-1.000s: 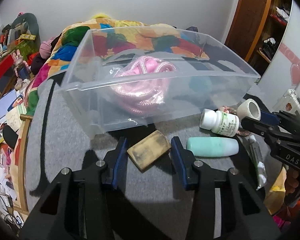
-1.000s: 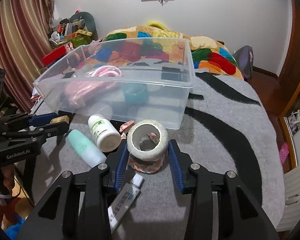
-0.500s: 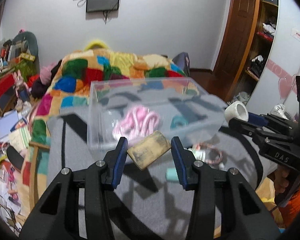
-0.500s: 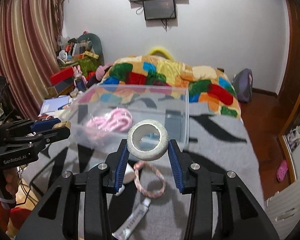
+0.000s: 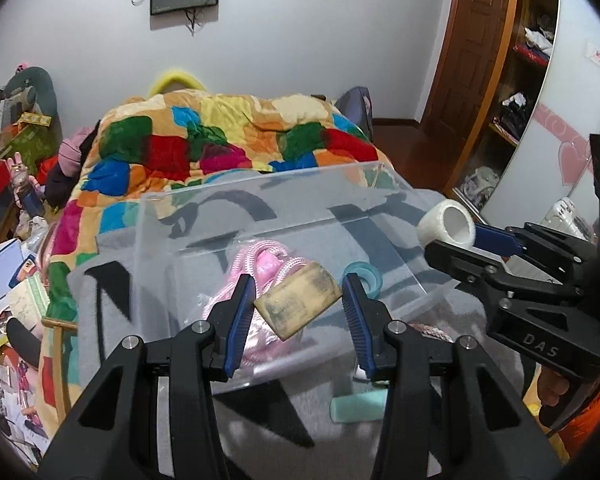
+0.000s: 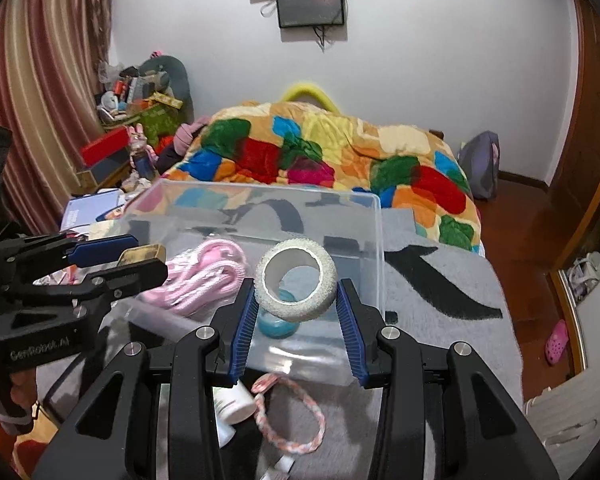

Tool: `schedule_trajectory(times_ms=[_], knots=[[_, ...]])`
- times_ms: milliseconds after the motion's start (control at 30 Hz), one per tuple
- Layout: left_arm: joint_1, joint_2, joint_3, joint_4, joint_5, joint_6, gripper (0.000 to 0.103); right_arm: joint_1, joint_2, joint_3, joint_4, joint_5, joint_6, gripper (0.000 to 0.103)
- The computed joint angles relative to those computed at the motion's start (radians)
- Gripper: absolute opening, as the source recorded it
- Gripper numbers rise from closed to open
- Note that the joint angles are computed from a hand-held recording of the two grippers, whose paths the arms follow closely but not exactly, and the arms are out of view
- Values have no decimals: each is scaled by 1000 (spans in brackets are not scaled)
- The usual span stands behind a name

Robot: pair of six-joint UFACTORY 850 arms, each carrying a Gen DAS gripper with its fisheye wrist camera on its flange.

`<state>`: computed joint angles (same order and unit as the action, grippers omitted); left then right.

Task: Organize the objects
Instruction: 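Lower the brown block and white tape roll into the box while opening both tools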

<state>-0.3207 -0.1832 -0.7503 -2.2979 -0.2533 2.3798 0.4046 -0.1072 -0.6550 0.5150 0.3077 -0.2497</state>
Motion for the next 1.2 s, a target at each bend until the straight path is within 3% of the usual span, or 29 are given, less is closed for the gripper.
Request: schedule_trajectory(times_ms=[200, 367, 467, 600, 800, 900, 1067, 1200], knots=[[-27, -73, -59, 16, 53, -27, 44, -41, -69, -65, -127, -91, 122, 37], [-34, -99, -77, 104, 76, -115, 45, -35, -82, -74, -74, -113, 56, 37], [-32, -80, -62, 55, 72, -71, 58, -29, -75, -67, -37, -117, 11, 42], [-29, -25, -23, -140, 62, 123, 68, -24, -36, -35, -64, -86, 45, 54], [-31, 75, 59, -384, 29, 378, 91, 0, 56, 30, -13, -46, -16, 57], [-43, 115, 106, -499, 18, 504, 94, 18, 99, 69, 40, -28, -71, 57], [-64, 126, 156, -502, 11, 542, 96, 42, 141, 135, 87, -22, -95, 57], [-92, 66, 151, -492, 27, 563, 96, 49, 133, 171, 32, -50, -13, 57]])
